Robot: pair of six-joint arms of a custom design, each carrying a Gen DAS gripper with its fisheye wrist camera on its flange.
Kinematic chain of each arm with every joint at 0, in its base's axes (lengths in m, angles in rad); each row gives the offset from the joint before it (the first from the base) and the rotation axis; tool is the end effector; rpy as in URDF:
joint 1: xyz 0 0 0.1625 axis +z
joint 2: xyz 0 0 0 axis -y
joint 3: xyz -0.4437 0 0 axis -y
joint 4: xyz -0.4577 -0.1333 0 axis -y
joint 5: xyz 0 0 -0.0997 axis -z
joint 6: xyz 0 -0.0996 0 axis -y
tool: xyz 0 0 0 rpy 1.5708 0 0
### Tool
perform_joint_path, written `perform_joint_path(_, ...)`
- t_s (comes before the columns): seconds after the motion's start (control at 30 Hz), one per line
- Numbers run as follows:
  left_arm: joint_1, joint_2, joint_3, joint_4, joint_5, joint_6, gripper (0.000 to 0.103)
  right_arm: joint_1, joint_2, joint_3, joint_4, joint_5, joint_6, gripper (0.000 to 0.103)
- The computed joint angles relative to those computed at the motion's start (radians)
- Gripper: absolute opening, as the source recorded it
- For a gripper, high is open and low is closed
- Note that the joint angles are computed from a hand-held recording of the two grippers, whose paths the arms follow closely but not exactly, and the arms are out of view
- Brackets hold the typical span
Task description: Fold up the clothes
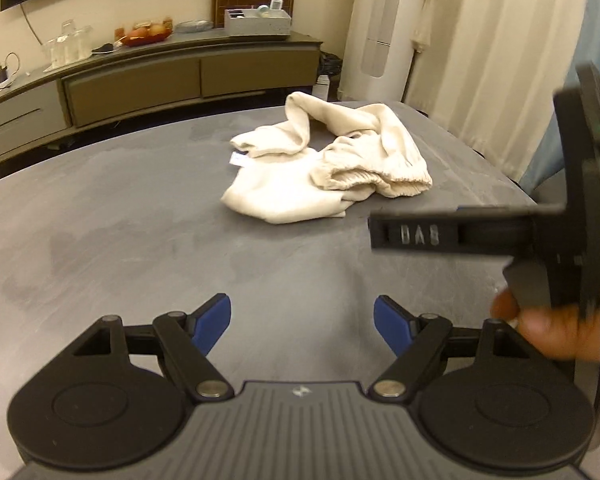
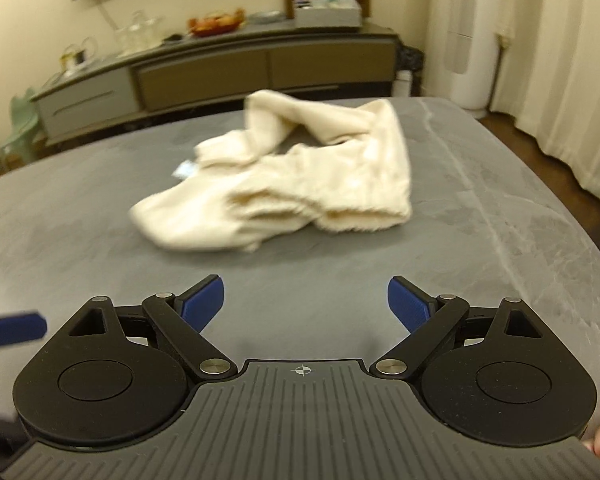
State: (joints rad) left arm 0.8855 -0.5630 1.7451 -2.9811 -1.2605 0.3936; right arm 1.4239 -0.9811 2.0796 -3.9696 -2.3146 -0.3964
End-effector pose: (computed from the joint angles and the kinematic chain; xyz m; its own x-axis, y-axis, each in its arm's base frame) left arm -0.2956 -0.6202 -0.0941 -0.4848 0.7964 -0.3614 0.8689 0.4859 -0.0949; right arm -0.0157 -0.5559 0.2002 -0.5985 0.5927 0.5390 -0.2081 0.5346 -0.8191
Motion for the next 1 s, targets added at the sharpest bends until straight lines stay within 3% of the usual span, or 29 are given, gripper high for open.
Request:
perform_joint_path(0.1,0.017,0.019,-0.041,0.046,-0.018,-0.023,0.08,-0.024,0.011,-0.04,-0.037,0.027,-0.003,0.092)
perform_joint_path(0.27,0.04,0.02,-0.058,0.036,0.01,-0.036,0.08,-0.037,0.088,-0.172,-0.097,0.052,-0.138,0.098)
perform_joint_path(0.33,0.048,0.012,-0.062,0.045,0.011,-0.051,0.08,-0.048,0.104,-0.201,-0.057,0.061,-0.13,0.081)
perform_joint_path(0.37,0.05,0.011,-0.065,0.046,0.014,-0.054,0.08,-0.056,0.105,-0.205,-0.022,0.073,-0.105,0.065)
perform_joint_path(0.43,0.051,0.007,-0.068,0.043,0.015,-0.061,0.08,-0.056,0.112,-0.211,-0.001,0.077,-0.094,0.053)
perform_joint_path(0.47,0.051,0.0,-0.064,0.039,0.012,-0.067,0.08,-0.048,0.11,-0.207,0.012,0.071,-0.095,0.034)
perform_joint_path(0.5,0.051,-0.008,-0.059,0.034,0.009,-0.073,0.08,-0.039,0.1,-0.196,0.036,0.071,-0.08,0.024)
perform_joint_path(0.57,0.047,-0.029,-0.04,0.015,0.007,-0.082,0.08,-0.016,0.083,-0.163,0.07,0.079,-0.054,0.021)
perform_joint_path(0.73,0.059,-0.14,0.057,-0.026,0.014,-0.107,0.08,0.07,0.035,-0.062,0.15,0.146,0.062,0.02)
perform_joint_path(0.8,0.068,-0.199,0.114,-0.051,0.035,-0.056,0.08,0.107,0.016,-0.026,0.181,0.195,0.122,0.02)
perform_joint_path(0.87,0.081,-0.254,0.179,-0.119,0.077,-0.031,0.081,0.131,-0.001,0.011,0.198,0.329,0.216,0.02)
perform_joint_path(0.93,0.107,-0.31,0.225,-0.115,0.087,-0.064,0.082,0.151,0.005,0.038,0.177,0.407,0.279,0.029)
perform_joint_path(0.97,0.124,-0.334,0.238,-0.095,0.08,-0.088,0.082,0.165,0.019,0.043,0.154,0.383,0.293,0.053)
perform_joint_path(1.0,0.138,-0.352,0.245,-0.069,0.075,-0.11,0.082,0.187,0.036,0.045,0.134,0.335,0.308,0.068)
